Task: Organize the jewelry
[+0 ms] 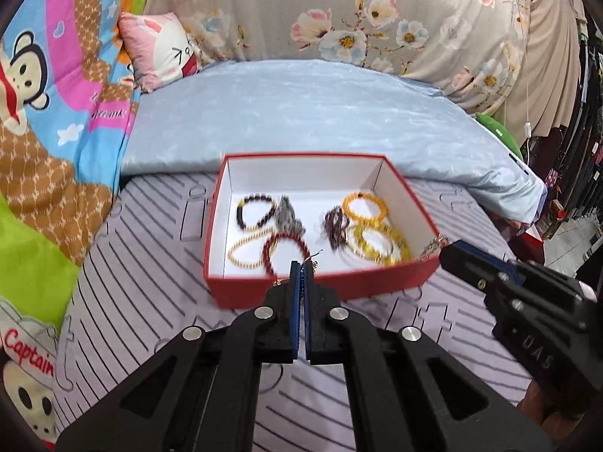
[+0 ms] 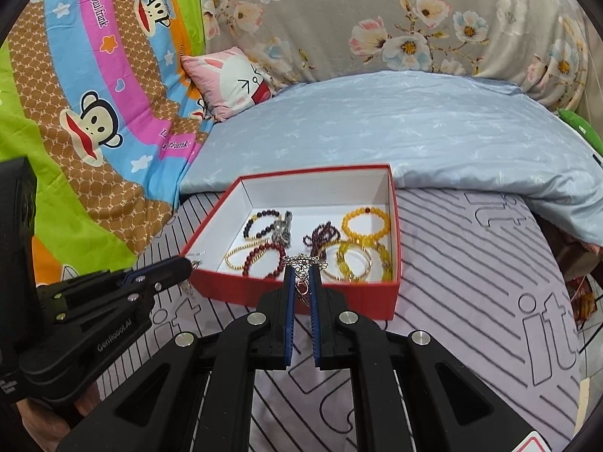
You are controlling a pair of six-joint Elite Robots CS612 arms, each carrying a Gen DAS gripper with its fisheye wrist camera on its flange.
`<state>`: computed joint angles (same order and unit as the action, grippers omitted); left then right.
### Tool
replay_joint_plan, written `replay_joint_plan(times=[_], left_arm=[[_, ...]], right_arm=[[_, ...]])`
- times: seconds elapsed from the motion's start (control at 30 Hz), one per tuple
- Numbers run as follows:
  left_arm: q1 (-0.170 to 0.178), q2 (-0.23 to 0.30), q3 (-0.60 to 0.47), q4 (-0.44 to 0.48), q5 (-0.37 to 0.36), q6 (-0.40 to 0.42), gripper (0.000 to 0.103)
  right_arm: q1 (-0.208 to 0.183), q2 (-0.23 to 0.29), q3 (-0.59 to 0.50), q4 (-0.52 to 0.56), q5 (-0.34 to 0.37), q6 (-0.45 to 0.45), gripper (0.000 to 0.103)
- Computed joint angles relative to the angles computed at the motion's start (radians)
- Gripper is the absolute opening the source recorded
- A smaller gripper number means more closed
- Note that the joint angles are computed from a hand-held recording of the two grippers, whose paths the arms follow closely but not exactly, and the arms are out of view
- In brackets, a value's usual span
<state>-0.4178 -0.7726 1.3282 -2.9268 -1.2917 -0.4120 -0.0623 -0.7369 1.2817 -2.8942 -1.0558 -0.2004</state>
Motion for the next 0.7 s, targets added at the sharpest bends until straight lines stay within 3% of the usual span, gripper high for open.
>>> replay_joint_plan(times=[0.23,0.7], left_arm=[[0.01,0.048,-0.117,0.028,0.032,0.041,0.001],[0.042,0.156,-0.309,0.153,0.044,0.04,0.001]], right_arm=[[0.013,0.038,-0.09,-0.002,-0.017,0.004,0.007],[0.033,0.146,-0.302,0.1,-0.054,0.016,0.007]])
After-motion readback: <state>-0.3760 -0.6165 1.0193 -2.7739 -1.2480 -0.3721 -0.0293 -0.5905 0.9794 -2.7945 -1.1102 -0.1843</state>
